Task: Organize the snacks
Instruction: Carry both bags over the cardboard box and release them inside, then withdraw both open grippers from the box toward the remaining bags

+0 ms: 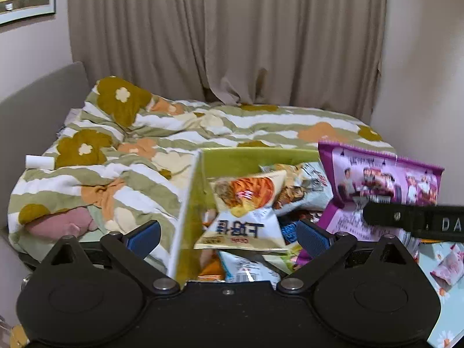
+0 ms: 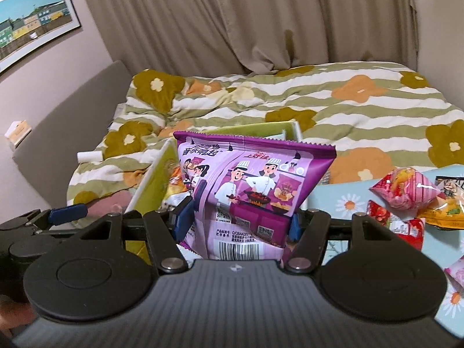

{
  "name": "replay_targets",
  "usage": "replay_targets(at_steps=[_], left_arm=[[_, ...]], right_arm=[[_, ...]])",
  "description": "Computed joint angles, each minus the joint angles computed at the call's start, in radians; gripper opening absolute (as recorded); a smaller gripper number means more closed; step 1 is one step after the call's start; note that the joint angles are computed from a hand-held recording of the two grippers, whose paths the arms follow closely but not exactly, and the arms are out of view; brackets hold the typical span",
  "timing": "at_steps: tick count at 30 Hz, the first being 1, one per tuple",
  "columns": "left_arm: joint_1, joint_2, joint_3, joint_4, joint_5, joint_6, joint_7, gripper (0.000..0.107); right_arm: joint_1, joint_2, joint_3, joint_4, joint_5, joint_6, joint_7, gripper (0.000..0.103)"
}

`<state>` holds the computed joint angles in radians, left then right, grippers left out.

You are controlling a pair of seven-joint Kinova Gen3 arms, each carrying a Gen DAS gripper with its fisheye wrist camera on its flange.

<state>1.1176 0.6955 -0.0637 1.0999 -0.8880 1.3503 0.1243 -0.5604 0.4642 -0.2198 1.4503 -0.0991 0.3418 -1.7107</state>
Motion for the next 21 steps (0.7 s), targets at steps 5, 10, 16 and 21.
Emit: replay_targets(at_steps=[5, 10, 16, 21], left_arm=[[0.020, -0.017, -0.002, 0.031, -0.009, 0.032, 0.044, 0.101], [0.025, -0.028, 0.016, 0.061, -0.008, 0.041, 0.092, 0.102], [0.023, -0.032, 0.037, 0.082, 0.003, 0.034, 0.116, 0.102], [0.030, -0.037, 0.041, 0.091, -0.005, 0.028, 0.126, 0.102]], right_arm=[[0.037, 0.012, -0.060, -0.003, -0.041, 0.022, 0.049, 0.080], [0.035, 0.020, -0.069, 0.024, -0.086, -0.010, 0.064, 0.103], [-0.020, -0.011, -0.004, 0.108, -0.050, -0.099, -0.004, 0.103], [-0.055, -0.033, 0.030, 0.136, -0.005, -0.120, -0.052, 0.103]])
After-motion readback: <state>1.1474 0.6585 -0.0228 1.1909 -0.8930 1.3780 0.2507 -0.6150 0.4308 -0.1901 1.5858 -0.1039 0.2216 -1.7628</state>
